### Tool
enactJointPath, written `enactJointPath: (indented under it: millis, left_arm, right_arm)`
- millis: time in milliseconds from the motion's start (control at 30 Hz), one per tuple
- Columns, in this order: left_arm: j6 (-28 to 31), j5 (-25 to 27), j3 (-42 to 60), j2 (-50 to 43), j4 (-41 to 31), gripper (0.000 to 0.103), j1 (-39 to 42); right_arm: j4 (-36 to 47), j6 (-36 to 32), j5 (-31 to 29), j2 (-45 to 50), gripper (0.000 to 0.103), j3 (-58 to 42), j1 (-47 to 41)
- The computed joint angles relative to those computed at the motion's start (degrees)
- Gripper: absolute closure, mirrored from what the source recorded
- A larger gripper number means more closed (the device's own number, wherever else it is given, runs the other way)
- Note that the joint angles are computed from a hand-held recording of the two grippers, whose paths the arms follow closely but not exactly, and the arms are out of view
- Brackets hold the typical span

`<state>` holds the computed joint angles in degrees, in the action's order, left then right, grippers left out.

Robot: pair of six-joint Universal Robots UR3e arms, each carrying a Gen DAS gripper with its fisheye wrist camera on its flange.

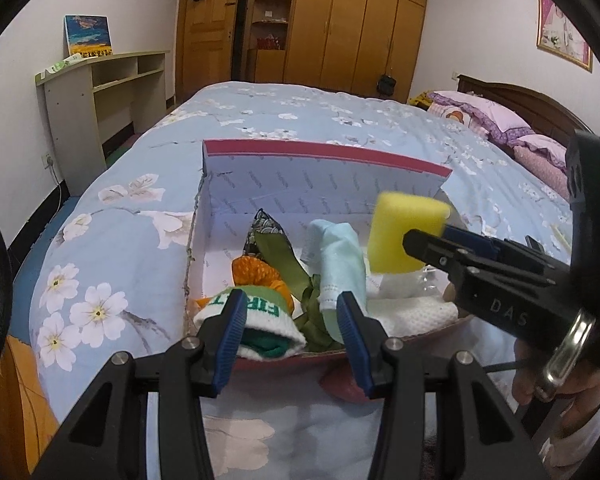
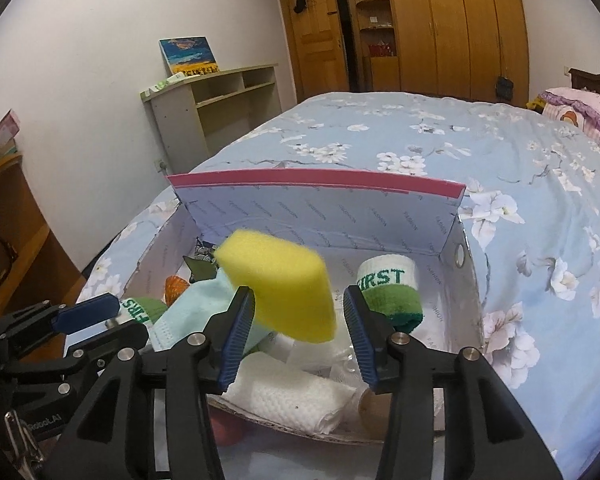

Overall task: Organize soft objects
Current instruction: 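Carry the mask and yellow sponge into the pink box and open both grippers, then move both grippers back toward the pink egg sponge and brown knit sock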

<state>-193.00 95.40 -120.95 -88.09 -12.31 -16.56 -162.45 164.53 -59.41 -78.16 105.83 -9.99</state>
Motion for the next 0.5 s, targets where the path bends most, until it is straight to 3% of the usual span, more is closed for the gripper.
enactJointPath:
  millis: [500]
  left_arm:
    - [-0.40,0.60,-1.56,3.70,-1.60,0.054,-1.73]
  right_arm:
    - [-1.19,-2.21,3.93,-9.40,0.055,8.87,-3.56]
